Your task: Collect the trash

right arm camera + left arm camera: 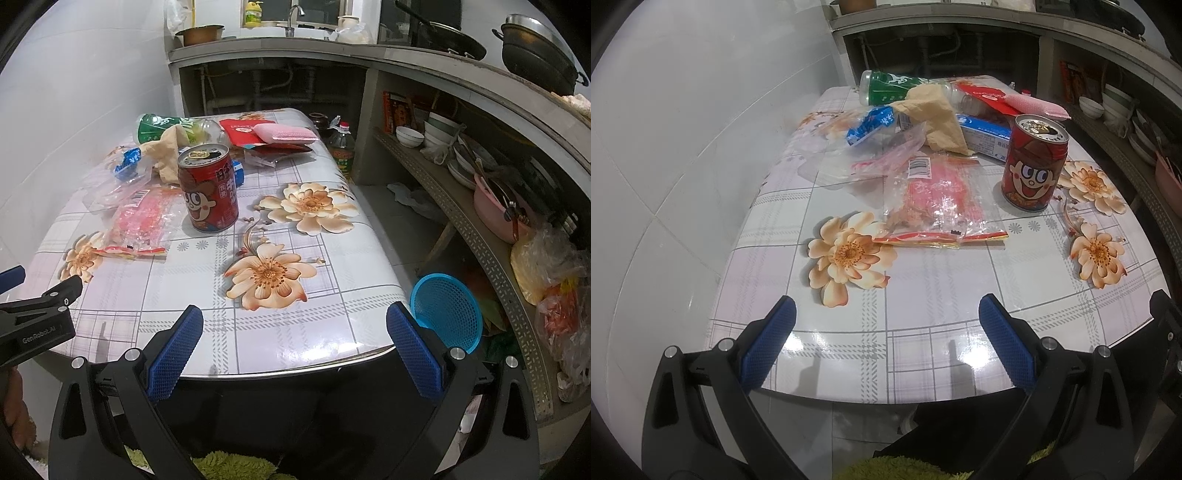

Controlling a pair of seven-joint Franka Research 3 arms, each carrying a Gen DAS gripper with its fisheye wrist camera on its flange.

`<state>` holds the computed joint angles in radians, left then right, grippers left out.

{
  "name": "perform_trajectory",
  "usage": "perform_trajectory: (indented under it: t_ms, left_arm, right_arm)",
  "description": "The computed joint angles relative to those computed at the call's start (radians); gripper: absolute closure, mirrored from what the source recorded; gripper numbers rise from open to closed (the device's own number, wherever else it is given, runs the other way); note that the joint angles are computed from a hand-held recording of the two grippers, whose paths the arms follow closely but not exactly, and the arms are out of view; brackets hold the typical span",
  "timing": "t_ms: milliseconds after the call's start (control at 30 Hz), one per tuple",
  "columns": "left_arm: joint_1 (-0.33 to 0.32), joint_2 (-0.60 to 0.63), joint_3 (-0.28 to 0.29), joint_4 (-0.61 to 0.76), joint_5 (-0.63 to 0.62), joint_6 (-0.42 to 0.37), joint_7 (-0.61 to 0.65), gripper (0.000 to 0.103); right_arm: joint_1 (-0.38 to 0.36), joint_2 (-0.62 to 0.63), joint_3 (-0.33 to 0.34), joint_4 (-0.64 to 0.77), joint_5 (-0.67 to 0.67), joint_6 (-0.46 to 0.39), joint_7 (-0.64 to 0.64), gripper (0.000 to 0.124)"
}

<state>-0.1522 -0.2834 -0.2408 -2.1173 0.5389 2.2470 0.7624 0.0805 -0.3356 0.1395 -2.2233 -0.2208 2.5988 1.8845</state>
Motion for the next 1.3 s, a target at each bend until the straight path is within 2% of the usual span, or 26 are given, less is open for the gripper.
perform_trajectory:
  t_ms: [1300]
  left_arm:
    - [0.000,0.013,0.005,0.000,0.005,-0.019,0.000,0.007]
  right_arm:
    - [-0.001,0.002,0.001,-0.004,0.010,-0.010,0.005,0.027]
